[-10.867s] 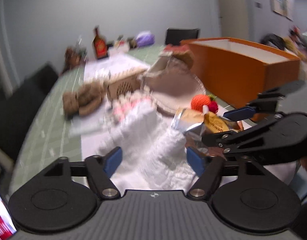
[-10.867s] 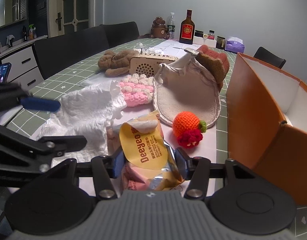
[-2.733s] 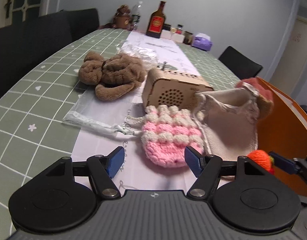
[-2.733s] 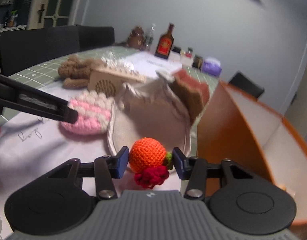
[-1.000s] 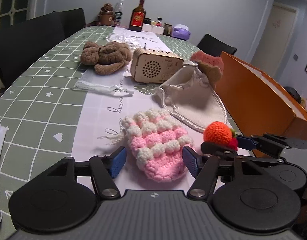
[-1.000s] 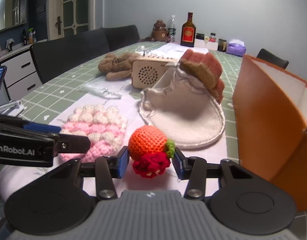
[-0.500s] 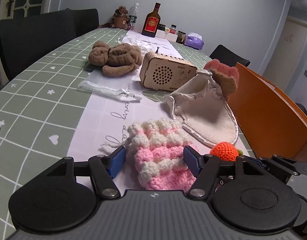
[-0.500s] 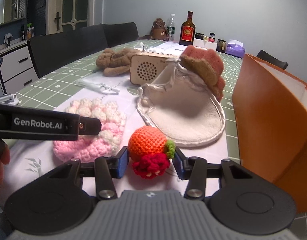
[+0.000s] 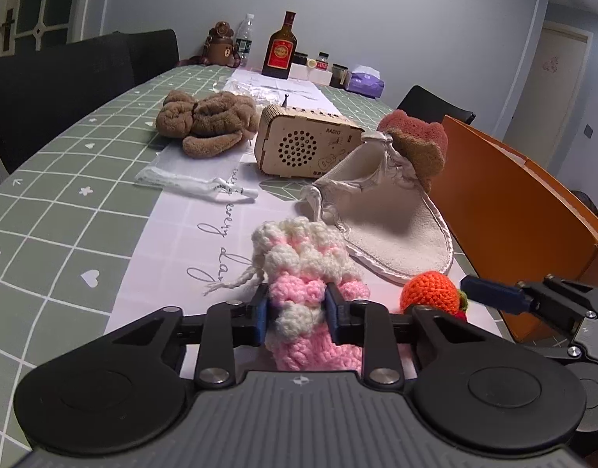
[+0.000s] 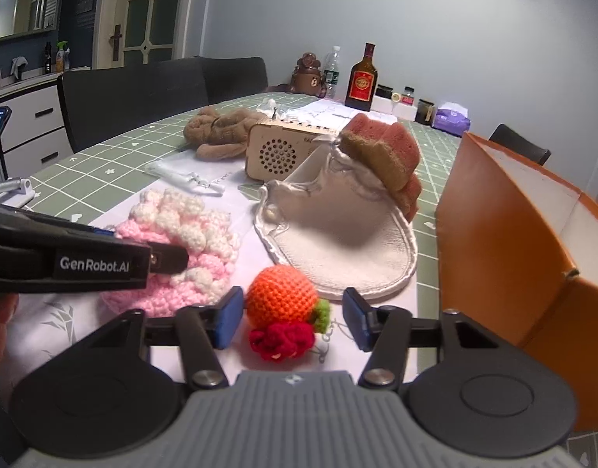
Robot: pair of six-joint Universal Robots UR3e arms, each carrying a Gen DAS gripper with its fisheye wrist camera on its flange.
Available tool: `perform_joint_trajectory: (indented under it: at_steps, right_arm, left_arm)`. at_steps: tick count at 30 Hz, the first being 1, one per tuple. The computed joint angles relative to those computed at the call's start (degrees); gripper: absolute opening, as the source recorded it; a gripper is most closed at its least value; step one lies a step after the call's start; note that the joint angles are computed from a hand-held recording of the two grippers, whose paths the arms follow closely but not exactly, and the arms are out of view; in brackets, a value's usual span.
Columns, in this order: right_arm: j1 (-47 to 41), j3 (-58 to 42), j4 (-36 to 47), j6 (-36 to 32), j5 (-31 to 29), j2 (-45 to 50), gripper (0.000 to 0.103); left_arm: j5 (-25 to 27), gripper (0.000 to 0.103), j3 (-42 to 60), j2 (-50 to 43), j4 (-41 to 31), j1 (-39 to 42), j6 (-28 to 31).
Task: Organize soft objects
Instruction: 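Lift the strawberry with the right gripper while the left lifts the pink crocheted item toward the box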
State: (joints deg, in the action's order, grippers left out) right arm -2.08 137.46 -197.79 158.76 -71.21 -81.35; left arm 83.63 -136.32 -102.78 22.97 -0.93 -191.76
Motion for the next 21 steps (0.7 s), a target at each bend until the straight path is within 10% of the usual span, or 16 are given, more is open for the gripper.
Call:
perform_joint_trajectory:
  at_steps: [21]
  right_arm:
    - [-5.27,-2.48,11.70,-5.75,8.05,-11.30,0.045]
  left_arm:
    - [5.09,0.027,7.12,10.87,-14.72,-4.22,1.50]
